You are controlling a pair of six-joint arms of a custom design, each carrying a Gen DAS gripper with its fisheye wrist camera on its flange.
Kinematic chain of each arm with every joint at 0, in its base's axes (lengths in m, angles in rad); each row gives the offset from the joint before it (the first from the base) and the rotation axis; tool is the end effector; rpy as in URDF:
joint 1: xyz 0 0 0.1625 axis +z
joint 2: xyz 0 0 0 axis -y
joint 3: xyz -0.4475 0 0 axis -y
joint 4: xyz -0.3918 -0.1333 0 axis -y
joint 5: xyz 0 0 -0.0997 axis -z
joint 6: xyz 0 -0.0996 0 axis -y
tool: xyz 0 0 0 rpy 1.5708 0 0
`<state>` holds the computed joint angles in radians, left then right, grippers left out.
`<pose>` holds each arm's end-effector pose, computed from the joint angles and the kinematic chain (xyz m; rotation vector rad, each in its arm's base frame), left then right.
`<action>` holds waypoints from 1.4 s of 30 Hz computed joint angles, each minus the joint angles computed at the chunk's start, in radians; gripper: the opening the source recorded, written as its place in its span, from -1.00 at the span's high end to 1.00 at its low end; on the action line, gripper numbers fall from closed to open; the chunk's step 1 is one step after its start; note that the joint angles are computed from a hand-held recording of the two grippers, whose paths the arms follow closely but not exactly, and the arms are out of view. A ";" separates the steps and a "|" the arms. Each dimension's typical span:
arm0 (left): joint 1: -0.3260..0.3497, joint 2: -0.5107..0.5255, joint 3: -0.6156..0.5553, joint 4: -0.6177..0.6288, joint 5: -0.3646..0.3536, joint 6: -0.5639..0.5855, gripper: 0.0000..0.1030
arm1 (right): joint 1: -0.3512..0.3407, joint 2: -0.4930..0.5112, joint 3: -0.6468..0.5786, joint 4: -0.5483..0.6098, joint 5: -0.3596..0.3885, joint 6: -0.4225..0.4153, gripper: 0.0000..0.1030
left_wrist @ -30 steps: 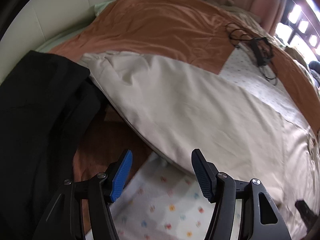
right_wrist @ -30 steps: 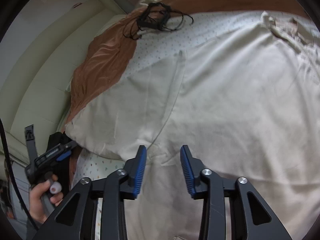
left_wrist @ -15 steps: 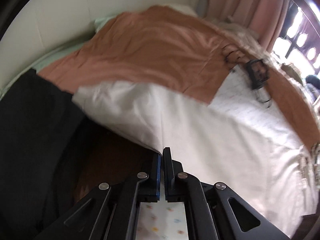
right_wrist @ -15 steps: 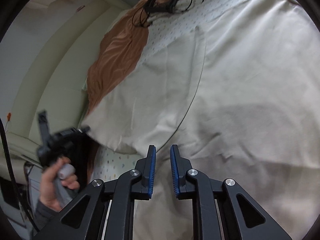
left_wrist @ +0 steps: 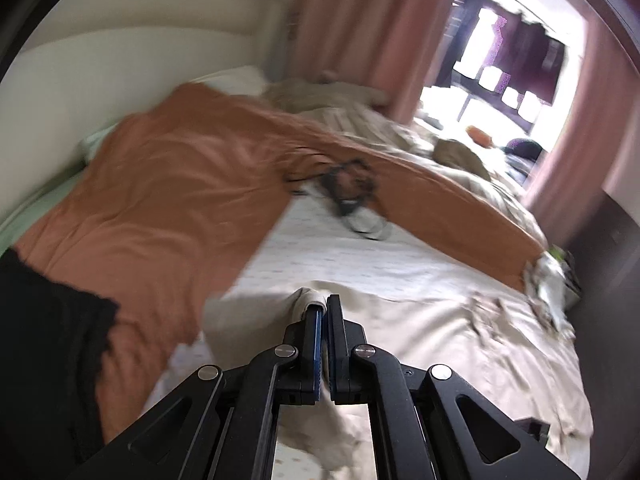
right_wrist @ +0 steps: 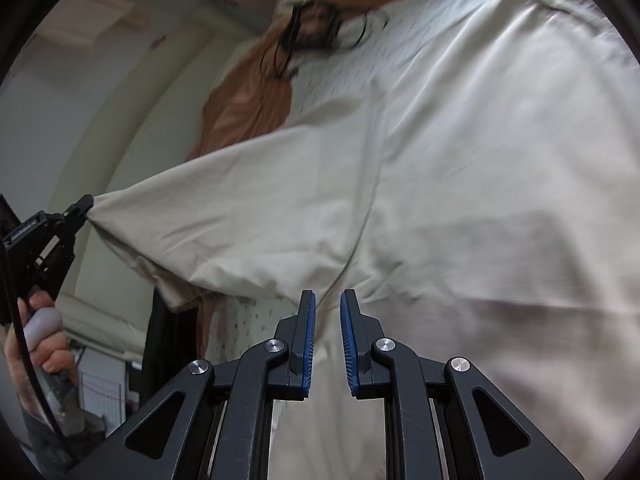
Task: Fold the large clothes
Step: 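Grasp the jacket sleeve cuff with the right tool and lift it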
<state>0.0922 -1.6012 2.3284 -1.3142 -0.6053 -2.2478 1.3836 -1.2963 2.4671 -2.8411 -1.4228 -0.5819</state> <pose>-0.2661 -0.2407 0.2349 -0.2401 2.1581 -1.3720 0.0741 -0.4037 0.1443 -0.6058 2.9725 -0.2244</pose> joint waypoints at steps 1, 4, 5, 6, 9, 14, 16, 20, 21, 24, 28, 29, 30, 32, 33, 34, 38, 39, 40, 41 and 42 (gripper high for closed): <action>0.004 0.027 -0.011 -0.048 0.014 0.045 0.97 | -0.015 -0.053 0.012 0.002 0.008 -0.011 0.68; 0.014 0.079 -0.021 -0.185 0.039 0.151 0.97 | -0.051 -0.177 0.028 0.021 0.006 -0.052 0.68; 0.018 0.109 -0.028 -0.246 0.043 0.198 0.97 | -0.064 -0.209 0.029 0.028 0.011 -0.062 0.68; 0.019 0.133 -0.032 -0.295 0.042 0.233 0.97 | -0.089 -0.252 0.031 0.038 0.024 -0.076 0.67; 0.024 0.190 -0.040 -0.428 0.039 0.335 0.97 | -0.178 -0.350 0.027 0.098 0.078 -0.086 0.67; 0.036 0.273 -0.050 -0.616 0.027 0.473 0.97 | -0.300 -0.473 0.030 0.176 0.115 -0.116 0.67; 0.042 0.309 -0.055 -0.697 0.020 0.529 0.97 | -0.340 -0.520 0.037 0.200 0.128 -0.130 0.67; 0.062 0.392 -0.047 -0.932 -0.026 0.681 0.96 | -0.381 -0.541 0.014 0.243 0.142 -0.115 0.67; 0.067 0.415 -0.047 -0.994 -0.049 0.722 0.95 | -0.391 -0.544 0.010 0.254 0.142 -0.116 0.67; 0.104 0.464 -0.064 -1.051 -0.145 0.777 0.46 | -0.392 -0.532 -0.004 0.255 0.135 -0.100 0.67; 0.093 0.452 -0.017 -1.101 -0.165 0.753 -0.48 | -0.387 -0.530 -0.007 0.245 0.135 -0.094 0.65; 0.074 0.431 0.005 -1.079 -0.149 0.722 -0.53 | -0.380 -0.520 -0.011 0.238 0.133 -0.093 0.63; 0.061 0.412 0.024 -1.073 -0.144 0.698 -0.60 | -0.374 -0.517 -0.012 0.235 0.132 -0.096 0.53; 0.041 0.372 0.062 -1.047 -0.144 0.633 -0.60 | -0.353 -0.505 -0.007 0.210 0.120 -0.089 0.40; 0.035 0.358 0.073 -1.025 -0.145 0.601 -0.60 | -0.344 -0.503 -0.005 0.211 0.119 -0.098 0.39; 0.019 0.328 0.090 -0.972 -0.148 0.545 -0.60 | -0.334 -0.498 -0.005 0.217 0.120 -0.108 0.38; -0.036 0.236 0.128 -0.757 -0.164 0.352 -0.60 | -0.283 -0.471 0.002 0.229 0.119 -0.150 0.26; -0.051 0.215 0.141 -0.720 -0.174 0.311 -0.60 | -0.265 -0.459 0.007 0.214 0.106 -0.156 0.14; -0.071 0.189 0.156 -0.684 -0.186 0.266 -0.60 | -0.249 -0.444 0.011 0.198 0.095 -0.159 -0.04; -0.103 0.153 0.177 -0.636 -0.199 0.201 -0.60 | -0.230 -0.427 0.015 0.183 0.083 -0.160 -0.14; -0.132 0.125 0.189 -0.589 -0.212 0.146 -0.60 | -0.210 -0.408 0.018 0.173 0.070 -0.157 -0.35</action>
